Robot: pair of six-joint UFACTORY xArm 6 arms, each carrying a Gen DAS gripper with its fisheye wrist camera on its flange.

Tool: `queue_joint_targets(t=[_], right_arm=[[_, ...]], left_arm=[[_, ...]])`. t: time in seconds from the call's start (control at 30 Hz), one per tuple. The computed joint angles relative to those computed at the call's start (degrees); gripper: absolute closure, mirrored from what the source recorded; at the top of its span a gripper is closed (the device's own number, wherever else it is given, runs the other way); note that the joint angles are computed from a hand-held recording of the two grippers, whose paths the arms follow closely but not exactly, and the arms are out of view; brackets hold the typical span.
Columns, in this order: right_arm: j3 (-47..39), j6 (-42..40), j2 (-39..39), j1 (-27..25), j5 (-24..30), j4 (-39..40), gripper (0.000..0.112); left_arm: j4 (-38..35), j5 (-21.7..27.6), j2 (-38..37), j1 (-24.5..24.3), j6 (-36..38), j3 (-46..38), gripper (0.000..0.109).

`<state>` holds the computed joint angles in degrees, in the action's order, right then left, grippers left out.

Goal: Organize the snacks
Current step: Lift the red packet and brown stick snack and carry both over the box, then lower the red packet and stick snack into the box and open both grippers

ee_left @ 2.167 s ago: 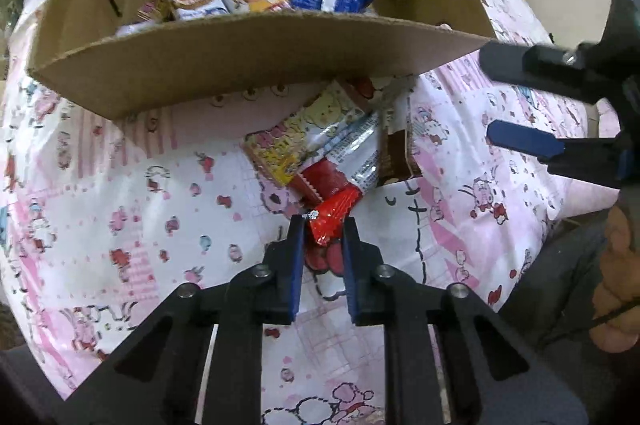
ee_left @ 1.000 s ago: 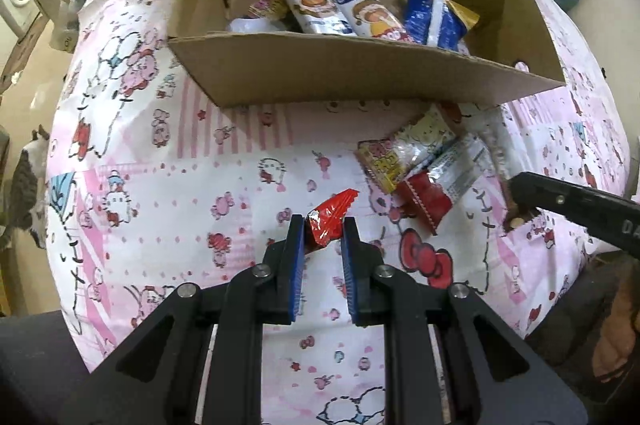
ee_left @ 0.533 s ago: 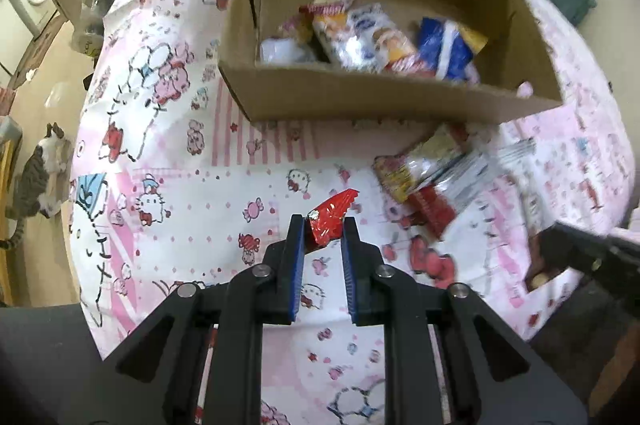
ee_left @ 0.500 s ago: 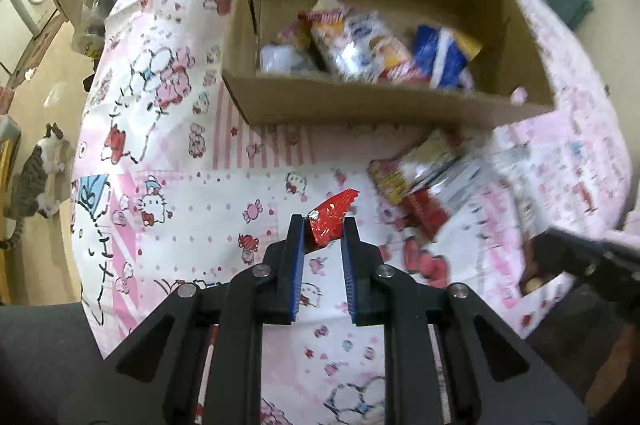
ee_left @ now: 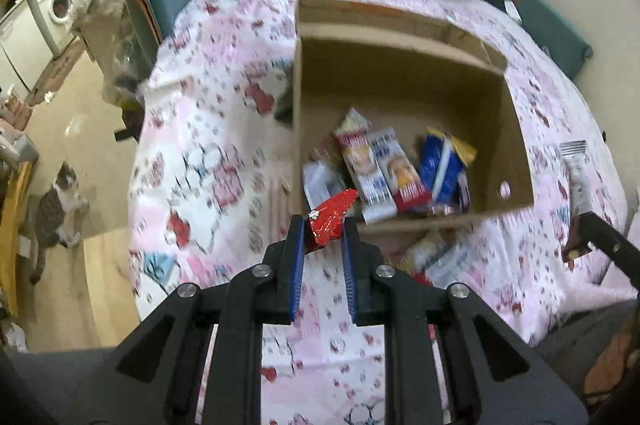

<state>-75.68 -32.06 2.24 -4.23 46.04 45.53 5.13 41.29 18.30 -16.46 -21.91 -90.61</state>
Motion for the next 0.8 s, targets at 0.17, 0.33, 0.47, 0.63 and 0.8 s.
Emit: queue_joint_targets(t=[0.17, 0.33, 0.47, 0.63, 0.8], right_arm=[[-5.6, -0.5, 5.6, -0.3, -2.7, 1.2, 0.102], [-11.1, 0.9, 11.1, -1.0, -2.1, 1.7, 0.102], [-14.8, 2.3, 14.7, -0.2, -4.8, -1.8, 0.102], [-19.9, 3.4, 18.9, -0.2, -3.6, -2.2, 0.102], [-21.0, 6.3, 20.5, -0.6, -0.4, -2.5, 0.102]], left_arm=[[-0.5, 0.1, 3.9, 0.6, 1.0, -6.5, 0.094], [-2.0, 1.0, 8.3, 0.4, 2.8, -13.0, 0.094], [-4.8, 0.6, 10.9, 0.2, 3.4, -16.1, 0.094], [-5.5, 1.8, 15.9, -0.3, 5.2, -21.8, 0.094], [-5.7, -3.6, 15.1, -0.4, 5.8, -16.5, 0.094]])
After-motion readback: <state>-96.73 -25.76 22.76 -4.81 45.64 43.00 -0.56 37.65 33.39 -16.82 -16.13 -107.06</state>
